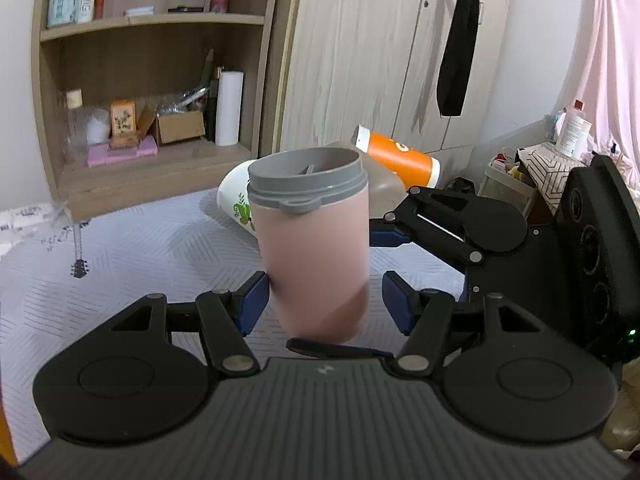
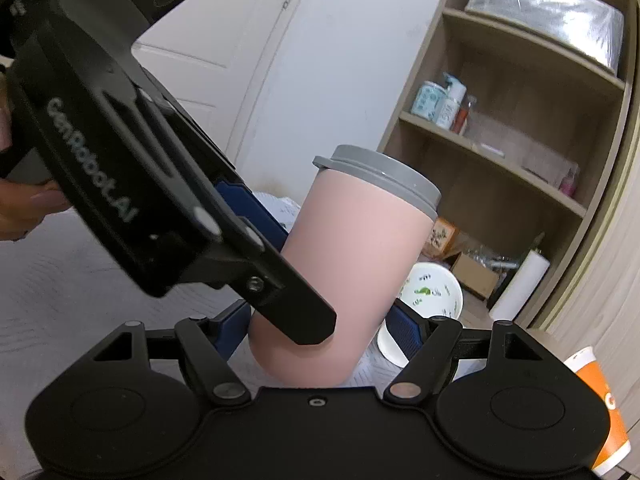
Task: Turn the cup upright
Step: 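Lift and rotate the pink tumbler with the left tool, lid end up, then lower the upright pink tumbler onto the cloth and open the left tool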
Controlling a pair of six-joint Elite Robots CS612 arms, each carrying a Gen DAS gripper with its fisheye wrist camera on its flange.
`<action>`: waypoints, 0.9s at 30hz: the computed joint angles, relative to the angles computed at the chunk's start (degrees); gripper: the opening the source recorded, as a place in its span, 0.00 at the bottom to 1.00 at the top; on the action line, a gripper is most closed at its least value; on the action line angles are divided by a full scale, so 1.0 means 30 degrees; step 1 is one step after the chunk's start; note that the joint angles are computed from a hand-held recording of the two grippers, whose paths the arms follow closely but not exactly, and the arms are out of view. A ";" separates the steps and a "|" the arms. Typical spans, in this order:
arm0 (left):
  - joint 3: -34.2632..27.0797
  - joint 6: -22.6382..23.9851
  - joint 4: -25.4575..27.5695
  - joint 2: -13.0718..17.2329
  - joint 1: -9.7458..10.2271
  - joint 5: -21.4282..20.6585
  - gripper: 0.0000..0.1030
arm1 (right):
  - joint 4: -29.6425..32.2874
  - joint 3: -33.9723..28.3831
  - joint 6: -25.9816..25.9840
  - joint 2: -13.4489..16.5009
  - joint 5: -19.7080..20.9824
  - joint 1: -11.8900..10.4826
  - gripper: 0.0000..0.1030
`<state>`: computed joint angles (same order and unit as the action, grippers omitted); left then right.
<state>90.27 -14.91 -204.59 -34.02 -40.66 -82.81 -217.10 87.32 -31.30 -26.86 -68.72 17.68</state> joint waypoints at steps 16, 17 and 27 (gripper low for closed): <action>-0.0808 -0.1394 -0.0086 0.0644 0.0765 -0.2439 0.59 | 0.2174 -0.0209 -0.0003 -0.0273 -0.0275 -0.0004 0.76; -0.0800 -0.1459 -0.0070 0.0636 0.0777 -0.2476 0.59 | 0.2328 -0.0134 0.0068 -0.0355 -0.0158 -0.0025 0.76; -0.0617 -0.1699 0.0176 0.0469 0.0690 -0.2227 0.59 | 0.2348 -0.0076 -0.0089 -0.0424 0.0113 -0.0038 0.76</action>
